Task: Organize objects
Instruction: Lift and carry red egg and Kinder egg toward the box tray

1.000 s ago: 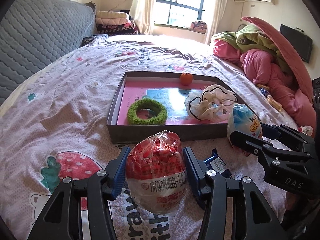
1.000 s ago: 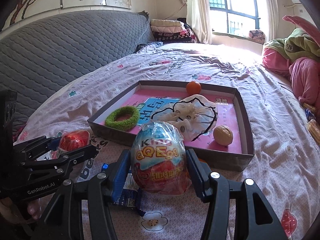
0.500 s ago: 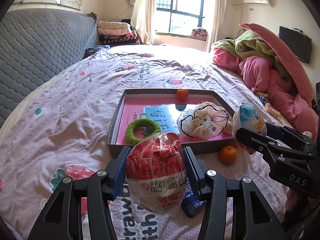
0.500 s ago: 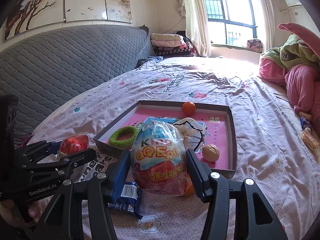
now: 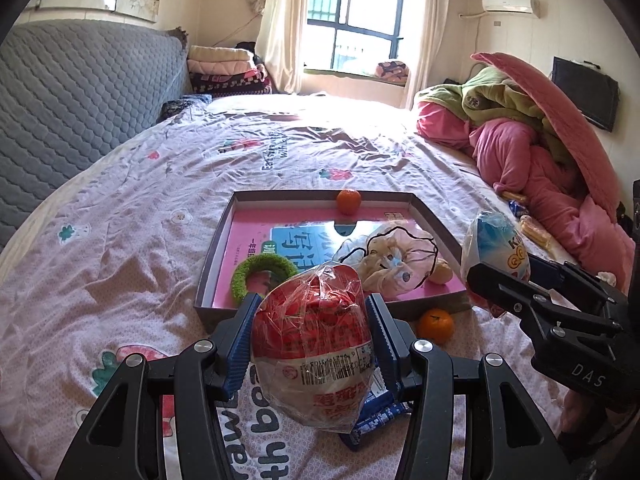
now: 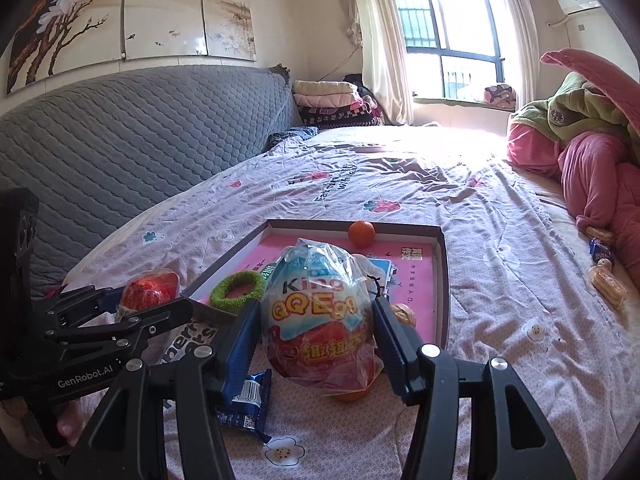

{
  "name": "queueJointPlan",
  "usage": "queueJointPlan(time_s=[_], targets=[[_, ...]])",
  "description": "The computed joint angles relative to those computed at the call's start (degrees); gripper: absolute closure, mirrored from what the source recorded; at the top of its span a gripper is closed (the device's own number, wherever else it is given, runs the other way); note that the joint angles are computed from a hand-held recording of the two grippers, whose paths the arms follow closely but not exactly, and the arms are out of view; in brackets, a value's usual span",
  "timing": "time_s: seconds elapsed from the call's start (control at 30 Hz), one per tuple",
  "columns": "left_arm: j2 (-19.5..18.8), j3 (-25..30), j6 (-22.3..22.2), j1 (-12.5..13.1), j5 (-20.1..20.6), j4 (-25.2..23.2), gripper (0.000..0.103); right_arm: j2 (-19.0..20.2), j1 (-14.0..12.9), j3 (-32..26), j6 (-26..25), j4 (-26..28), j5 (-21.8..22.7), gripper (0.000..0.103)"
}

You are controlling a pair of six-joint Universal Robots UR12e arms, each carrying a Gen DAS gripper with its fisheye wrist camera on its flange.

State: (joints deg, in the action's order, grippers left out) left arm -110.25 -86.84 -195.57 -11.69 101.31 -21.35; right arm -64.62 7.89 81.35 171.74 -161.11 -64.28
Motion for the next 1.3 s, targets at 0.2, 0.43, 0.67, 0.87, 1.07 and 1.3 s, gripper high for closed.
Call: queueJointPlan(time_s=[0.2, 0.43, 0.67, 0.87, 1.07, 1.3], targets=[[-0.51, 1.11, 0.48, -0.18, -0.12, -0.51, 0.048, 0.01, -0.12, -0.07, 0.30, -0.53, 0.00, 0.047], [-1.12, 2.33, 0.80, -0.35, -0.29, -0.92, 0.048, 0.05, -0.37, -0.25, 0.54, -0.89, -0.20, 0.047], [-1.75, 3.93, 1.82, -0.49, 0.15, -1.32, 0.048, 0.36, -0.63, -1.17, 1.11, -0.93, -1.13, 0.047], [-2.60, 5.79, 2.66, -0.27, 0.68, -1.35, 0.048, 0.79, -0.87, -2.47, 0.97, -2.30, -2.44, 0.047], [-3.67, 7.77, 2.35, 0.49, -0.14, -1.83, 0.048, 2.03, -1.17, -4.78, 1.56, -1.87, -3.48, 0.047], [-4.98, 9.91, 2.34, 1.18, -0.06, -1.73, 0.048, 3.59, -1.46, -7.33, 2.02, -1.42, -5.11, 0.047]])
